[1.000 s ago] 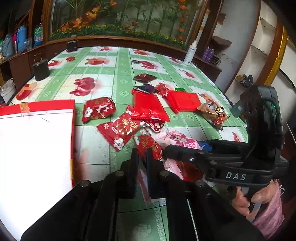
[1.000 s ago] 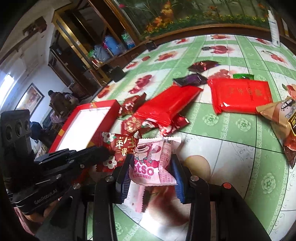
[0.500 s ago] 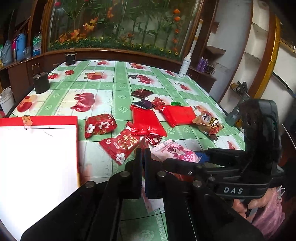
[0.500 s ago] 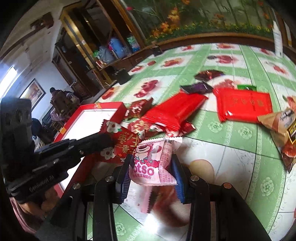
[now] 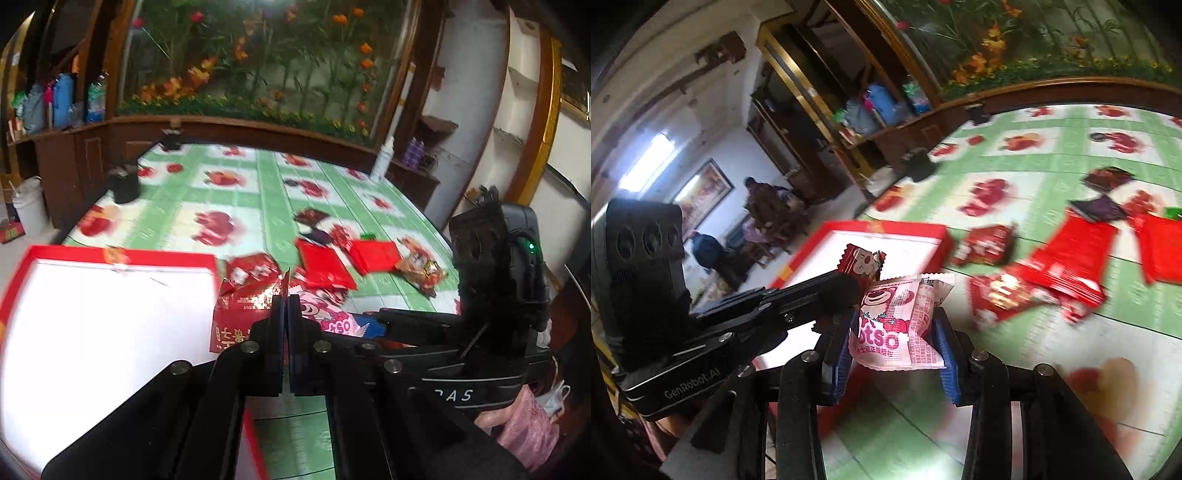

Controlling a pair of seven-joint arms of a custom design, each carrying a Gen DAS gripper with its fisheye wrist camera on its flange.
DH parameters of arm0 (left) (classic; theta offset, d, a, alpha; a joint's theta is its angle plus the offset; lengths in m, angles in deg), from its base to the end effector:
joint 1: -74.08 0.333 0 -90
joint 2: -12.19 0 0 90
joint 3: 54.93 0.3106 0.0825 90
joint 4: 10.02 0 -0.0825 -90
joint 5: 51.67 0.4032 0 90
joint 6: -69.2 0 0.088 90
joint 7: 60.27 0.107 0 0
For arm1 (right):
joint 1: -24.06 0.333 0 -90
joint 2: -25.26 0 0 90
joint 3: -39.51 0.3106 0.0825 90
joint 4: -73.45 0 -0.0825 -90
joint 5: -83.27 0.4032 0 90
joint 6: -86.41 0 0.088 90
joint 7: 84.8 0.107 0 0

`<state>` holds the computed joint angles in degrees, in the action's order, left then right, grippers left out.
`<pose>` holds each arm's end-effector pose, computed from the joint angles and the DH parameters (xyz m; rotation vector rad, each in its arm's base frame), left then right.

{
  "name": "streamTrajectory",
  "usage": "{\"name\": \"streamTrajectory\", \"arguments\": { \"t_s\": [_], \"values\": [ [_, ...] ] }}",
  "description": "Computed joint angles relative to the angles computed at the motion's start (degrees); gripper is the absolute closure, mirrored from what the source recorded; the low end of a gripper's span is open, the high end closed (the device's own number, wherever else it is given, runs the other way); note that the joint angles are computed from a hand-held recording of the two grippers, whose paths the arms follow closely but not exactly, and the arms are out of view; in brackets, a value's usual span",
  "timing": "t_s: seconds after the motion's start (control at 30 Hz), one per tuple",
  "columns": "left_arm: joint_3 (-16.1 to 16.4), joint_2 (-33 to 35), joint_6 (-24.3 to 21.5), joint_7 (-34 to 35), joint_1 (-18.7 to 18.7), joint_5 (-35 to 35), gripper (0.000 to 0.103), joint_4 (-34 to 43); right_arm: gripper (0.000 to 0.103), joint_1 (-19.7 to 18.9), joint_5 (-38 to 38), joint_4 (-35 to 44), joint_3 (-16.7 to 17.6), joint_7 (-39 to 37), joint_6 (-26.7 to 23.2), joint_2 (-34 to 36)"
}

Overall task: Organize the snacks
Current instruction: 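Carry both held packets over the red-rimmed white tray, then open both tools to drop the packets into the tray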

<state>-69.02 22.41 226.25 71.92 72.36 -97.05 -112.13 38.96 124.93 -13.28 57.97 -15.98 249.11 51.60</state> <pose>0.6580 -0.1460 0.5244 -1.4492 2.1242 -1.2473 0.6648 0.3415 0.4872 -1.6786 1.3081 -0.0337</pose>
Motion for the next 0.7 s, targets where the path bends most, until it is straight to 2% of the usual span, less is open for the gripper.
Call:
{"name": "streamTrajectory", "arguments": {
  "t_s": [0.17, 0.27, 0.37, 0.4, 0.5, 0.57, 0.6, 0.7],
  "values": [
    [1.8, -1.0, 2.0, -2.7, 0.9, 1.4, 0.103, -1.4, 0.062, 2.9, -3.9, 9.6, -0.5, 2.5, -3.9, 6.0],
    [3.4, -0.3, 2.0, -8.7, 1.4, 5.4, 0.103, -2.1, 0.062, 7.3, -11.2, 17.7, -4.1, 9.0, -8.8, 11.2],
    [4.1, 0.2, 2.2, -13.4, 2.6, 8.1, 0.102, -3.1, 0.062, 9.9, -17.0, 23.4, -6.1, 13.6, -12.4, 14.9],
    [4.0, -0.1, 3.6, -14.1, 3.1, 7.8, 0.102, -3.9, 0.060, 10.2, -18.1, 24.0, -6.2, 14.2, -12.9, 15.4],
    [5.8, -0.4, 7.4, -21.8, 2.2, 16.1, 0.102, -5.7, 0.056, 11.6, -22.1, 26.9, -7.7, 17.7, -15.4, 17.2],
    [5.5, -0.3, 6.9, -23.8, 3.0, 17.5, 0.102, -5.8, 0.047, 11.0, -22.8, 26.3, -7.4, 18.4, -15.8, 16.9],
    [5.3, -0.3, 6.8, -24.7, 3.2, 18.1, 0.100, -5.8, 0.041, 10.8, -22.9, 25.8, -7.3, 19.0, -15.5, 16.6],
    [6.7, -0.8, 8.5, -31.3, 2.0, 25.0, 0.097, -7.1, 0.037, 9.3, -22.0, 22.4, -6.1, 18.5, -12.5, 14.7]
  ]
}}
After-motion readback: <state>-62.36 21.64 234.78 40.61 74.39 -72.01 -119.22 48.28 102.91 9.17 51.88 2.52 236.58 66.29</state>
